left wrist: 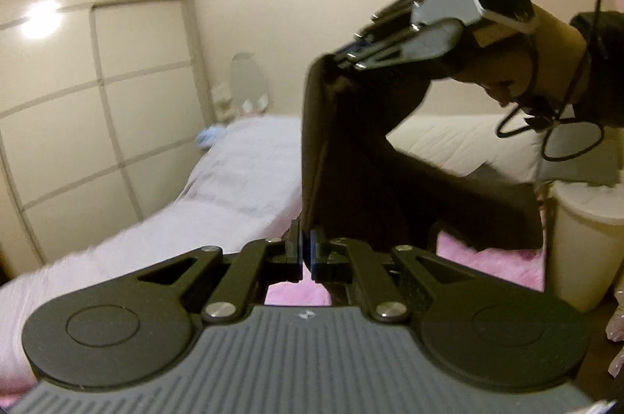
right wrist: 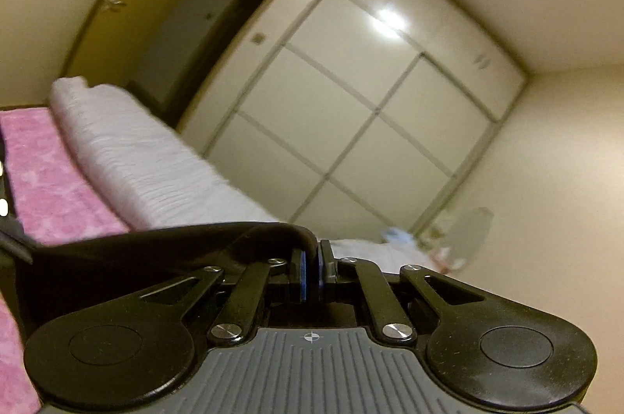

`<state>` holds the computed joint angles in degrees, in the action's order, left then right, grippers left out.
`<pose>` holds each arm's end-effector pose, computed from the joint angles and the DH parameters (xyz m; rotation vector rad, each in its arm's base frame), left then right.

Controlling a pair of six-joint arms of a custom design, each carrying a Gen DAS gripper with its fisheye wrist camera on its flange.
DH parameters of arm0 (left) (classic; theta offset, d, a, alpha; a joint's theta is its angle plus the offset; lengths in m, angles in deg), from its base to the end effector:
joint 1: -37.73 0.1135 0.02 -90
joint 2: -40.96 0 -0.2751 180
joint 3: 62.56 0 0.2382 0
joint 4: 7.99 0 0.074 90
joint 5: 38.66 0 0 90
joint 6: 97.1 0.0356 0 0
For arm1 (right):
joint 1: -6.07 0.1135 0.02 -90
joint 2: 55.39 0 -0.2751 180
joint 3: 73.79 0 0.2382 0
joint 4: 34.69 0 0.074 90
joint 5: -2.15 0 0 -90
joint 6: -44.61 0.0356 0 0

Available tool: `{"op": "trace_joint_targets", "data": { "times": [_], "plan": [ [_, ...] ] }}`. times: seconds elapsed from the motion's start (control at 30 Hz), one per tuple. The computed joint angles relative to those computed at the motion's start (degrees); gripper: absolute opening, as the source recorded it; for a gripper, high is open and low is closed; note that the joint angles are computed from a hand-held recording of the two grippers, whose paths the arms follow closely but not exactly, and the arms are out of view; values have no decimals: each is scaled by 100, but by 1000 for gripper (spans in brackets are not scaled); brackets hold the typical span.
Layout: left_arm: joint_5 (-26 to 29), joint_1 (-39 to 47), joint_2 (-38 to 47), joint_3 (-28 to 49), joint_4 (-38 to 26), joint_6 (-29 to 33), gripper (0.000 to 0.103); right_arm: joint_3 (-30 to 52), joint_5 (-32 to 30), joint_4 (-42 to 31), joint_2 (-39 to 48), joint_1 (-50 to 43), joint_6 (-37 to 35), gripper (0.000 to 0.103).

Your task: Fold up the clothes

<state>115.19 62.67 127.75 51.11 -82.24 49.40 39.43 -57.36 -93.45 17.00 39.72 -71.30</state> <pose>0.2654 0.0882 0.4299 0.9447 1.6736 -0.4065 0.1903 0.1050 0.4992 -0.5918 1.7620 -0.4062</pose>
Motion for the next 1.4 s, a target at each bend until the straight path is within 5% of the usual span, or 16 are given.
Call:
{"op": "trace_joint_targets", "data": {
  "times": [0.2,0.4,0.57,0.7,0.77,0.8,0.93,1.2,1.4],
  "plan": [
    [-1395,-462,855,480,385,-584,3,-494,-1915,231,800,-1156,399,4],
    [-2308,-1159,1501,931,1083,-1381,3,61,-3060,87,1700,-1953,388,4],
    [-3600,-2093,2307,1460,2079,-2197,9,743,-4176,346,2696,-2861,76,4],
    [-4711,-2707,3856,3629,1269,-3083,37,1666,-4689,237,3819,-3572,-254,4],
    [-5111,-2819,4223,4138,851,-3313,37,2429,-4552,-228,4494,-3771,-310,7],
    [-5302,-2871,4320,4206,780,-3440,37,2674,-4454,-314,4768,-3854,-296,18],
    [-5464,-2788,3745,2517,1063,-3478,45,1628,-4651,287,4498,-4313,-280,66],
    [-5463,-2562,3466,1,1588,-3104,54,266,-4854,-549,4539,-4586,311,73],
    [-5035,-2645,4762,579,1541,-2616,61,-1395,-5215,432,4499,-4116,1315,77]
  ]
}}
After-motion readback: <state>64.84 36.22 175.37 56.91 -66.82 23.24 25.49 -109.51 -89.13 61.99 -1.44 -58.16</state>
